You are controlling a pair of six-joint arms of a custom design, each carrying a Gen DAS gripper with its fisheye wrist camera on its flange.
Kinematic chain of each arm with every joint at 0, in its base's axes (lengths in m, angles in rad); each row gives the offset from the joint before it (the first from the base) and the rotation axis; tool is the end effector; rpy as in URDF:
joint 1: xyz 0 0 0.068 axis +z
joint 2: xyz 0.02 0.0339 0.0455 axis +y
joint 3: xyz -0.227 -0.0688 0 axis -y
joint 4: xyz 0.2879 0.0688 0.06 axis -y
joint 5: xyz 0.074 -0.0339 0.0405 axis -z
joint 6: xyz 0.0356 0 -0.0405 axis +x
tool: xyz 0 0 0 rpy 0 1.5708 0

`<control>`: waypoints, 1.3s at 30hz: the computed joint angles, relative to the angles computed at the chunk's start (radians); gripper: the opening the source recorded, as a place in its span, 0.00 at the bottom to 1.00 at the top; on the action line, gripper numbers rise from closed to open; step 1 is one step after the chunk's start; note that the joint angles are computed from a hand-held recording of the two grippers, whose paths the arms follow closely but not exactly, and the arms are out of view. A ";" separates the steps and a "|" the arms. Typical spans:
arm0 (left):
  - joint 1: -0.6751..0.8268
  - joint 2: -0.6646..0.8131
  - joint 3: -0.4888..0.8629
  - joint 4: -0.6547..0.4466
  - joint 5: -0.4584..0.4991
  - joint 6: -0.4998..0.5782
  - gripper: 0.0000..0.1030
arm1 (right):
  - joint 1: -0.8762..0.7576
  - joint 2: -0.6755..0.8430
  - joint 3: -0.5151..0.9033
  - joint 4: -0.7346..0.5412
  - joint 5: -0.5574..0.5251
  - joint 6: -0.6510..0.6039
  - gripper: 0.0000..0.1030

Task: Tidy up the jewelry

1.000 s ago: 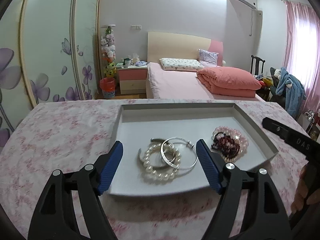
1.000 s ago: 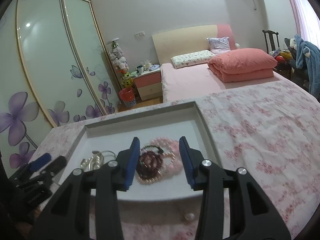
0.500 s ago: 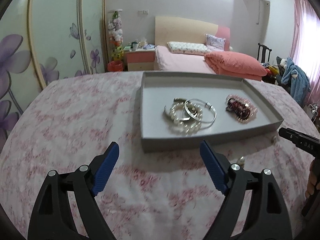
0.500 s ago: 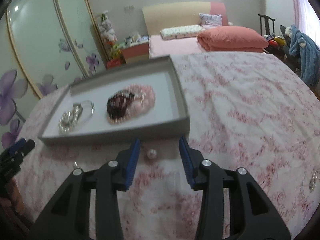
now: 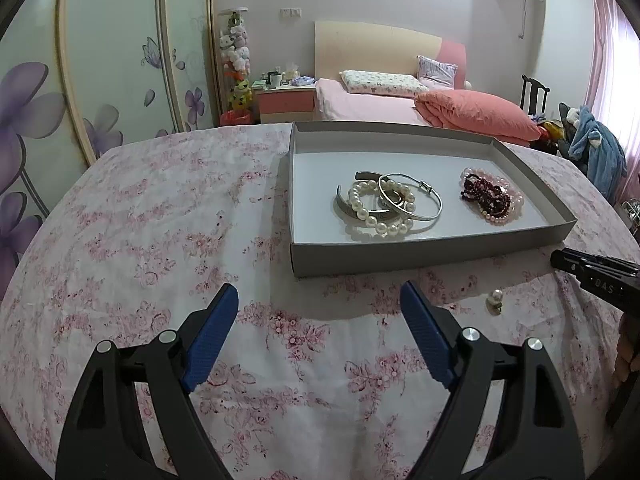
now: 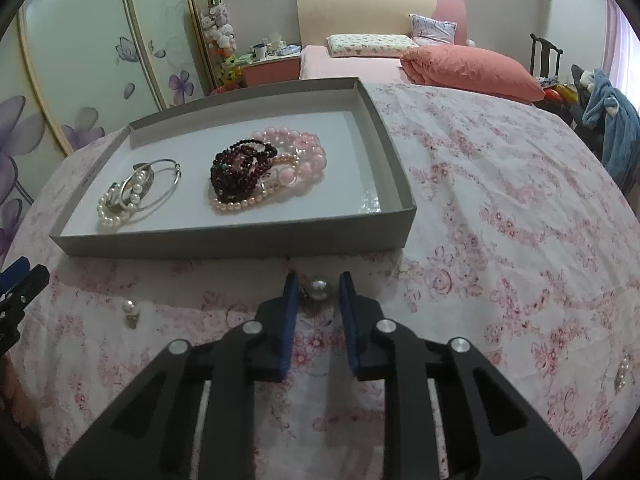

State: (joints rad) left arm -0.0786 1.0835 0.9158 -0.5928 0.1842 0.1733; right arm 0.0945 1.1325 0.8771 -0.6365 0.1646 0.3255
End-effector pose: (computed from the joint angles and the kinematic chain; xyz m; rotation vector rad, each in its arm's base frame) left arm 0.2852 -0.0290 0.2501 0.3825 2.2895 -0.1669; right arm 0.2852 0.0212 0.2194 0.3525 2.4207 -0.0173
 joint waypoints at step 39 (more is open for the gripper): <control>-0.189 0.102 0.056 -0.091 -0.126 -0.026 0.14 | 0.005 -0.150 -0.088 -0.039 -0.060 0.018 0.15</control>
